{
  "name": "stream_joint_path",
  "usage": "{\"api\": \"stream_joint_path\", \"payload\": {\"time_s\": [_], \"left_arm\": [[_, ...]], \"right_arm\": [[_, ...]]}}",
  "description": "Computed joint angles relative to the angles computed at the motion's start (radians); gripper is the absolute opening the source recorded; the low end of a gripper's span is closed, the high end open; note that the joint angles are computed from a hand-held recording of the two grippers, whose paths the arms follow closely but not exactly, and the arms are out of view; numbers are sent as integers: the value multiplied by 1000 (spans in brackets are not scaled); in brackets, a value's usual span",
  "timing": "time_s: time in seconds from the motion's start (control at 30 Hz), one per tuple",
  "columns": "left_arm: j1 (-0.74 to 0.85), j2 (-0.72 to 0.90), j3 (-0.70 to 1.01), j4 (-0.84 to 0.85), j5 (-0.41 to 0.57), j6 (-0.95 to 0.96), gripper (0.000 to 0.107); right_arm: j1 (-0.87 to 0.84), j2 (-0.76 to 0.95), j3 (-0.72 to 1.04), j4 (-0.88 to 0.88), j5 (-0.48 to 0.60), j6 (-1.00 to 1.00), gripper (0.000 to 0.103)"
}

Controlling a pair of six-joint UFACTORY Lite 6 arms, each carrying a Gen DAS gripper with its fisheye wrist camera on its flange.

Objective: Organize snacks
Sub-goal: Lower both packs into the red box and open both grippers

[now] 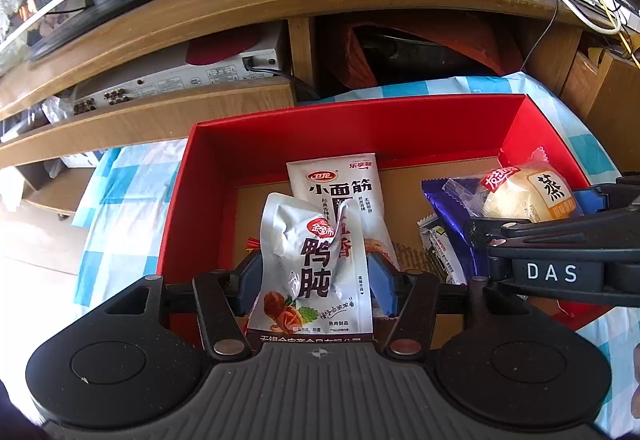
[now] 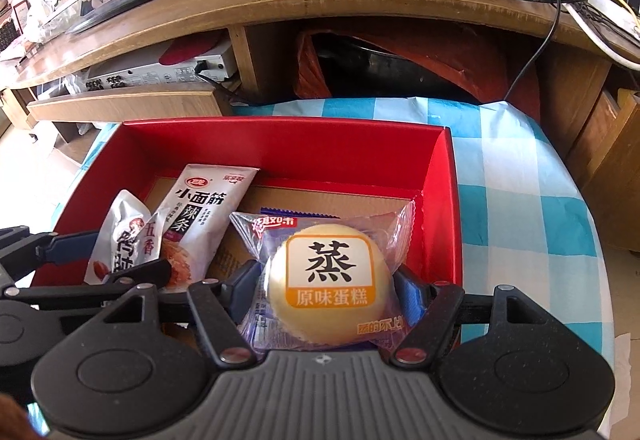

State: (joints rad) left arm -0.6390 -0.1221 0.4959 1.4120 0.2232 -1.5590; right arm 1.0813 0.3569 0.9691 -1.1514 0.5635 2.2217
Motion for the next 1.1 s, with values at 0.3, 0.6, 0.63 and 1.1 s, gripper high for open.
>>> {"api": "stream_joint_path", "payload": {"time_s": [0.3,0.6,0.63,1.1], "left_arm": [[12,-5,-1,-22,-7,24,66],[24,-42,-14,-83,-10,93,71],[27,-48,-17,-95,-13,107,72],[36,-184,-59,-375,-32,388,80]], "right_arm": [[2,-5,-3,-4,7,-3,82],[11,-35,-24,-13,21,3,86],[11,-39,-27,-15,21,6,86],[57,-96,-47,14,82,5,87]]}}
